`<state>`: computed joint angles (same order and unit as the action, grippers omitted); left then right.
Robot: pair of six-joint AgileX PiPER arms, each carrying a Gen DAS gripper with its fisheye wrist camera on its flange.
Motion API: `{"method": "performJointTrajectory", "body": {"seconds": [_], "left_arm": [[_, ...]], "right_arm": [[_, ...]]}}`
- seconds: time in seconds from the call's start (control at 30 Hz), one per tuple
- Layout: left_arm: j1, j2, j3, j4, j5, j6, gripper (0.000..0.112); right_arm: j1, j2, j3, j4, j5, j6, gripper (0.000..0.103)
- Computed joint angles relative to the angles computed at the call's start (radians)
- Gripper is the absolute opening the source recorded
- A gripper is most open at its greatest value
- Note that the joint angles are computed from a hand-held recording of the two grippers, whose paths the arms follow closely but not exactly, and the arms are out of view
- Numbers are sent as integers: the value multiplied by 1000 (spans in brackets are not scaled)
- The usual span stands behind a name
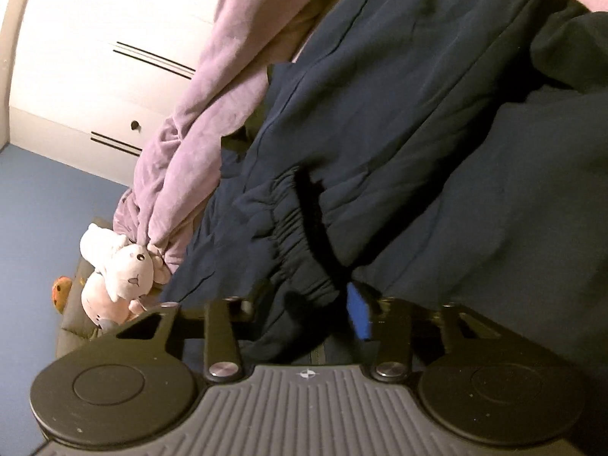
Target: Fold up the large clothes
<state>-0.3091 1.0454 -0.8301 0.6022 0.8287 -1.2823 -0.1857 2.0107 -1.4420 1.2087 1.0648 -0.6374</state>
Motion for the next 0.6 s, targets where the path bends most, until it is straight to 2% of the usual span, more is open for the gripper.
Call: {"method": "performJointTrajectory", "body": {"seconds": [0.03,0.13,0.27,0.33,0.47,0.53,0.57,0.6], "left_arm": [[1,3,-1,2,2,2,75],[2,6,-7,9,9,2,75],[12,19,-25,16,8,9,75],[10,32,-37,27,10,14,75],[25,77,-67,15,-7,57,76],[28,112,-81,7,-15,68,76],[27,127,-86,7,-17,65,76],[27,140,-88,7,-23,62,76]], "right_arm": [[4,-1,0,-2,-2,-5,22],[14,-28,16,8,-13,-55,11],[21,-143,72,42,-118,-207,8],[23,-195,83,60,-200,-275,7],[8,-231,46,16,-356,-281,8],[8,-217,19,-47,-417,-240,13],[0,-204,-1,-94,-412,-183,16],[-22,-184,-21,-107,-366,-138,24]]}}
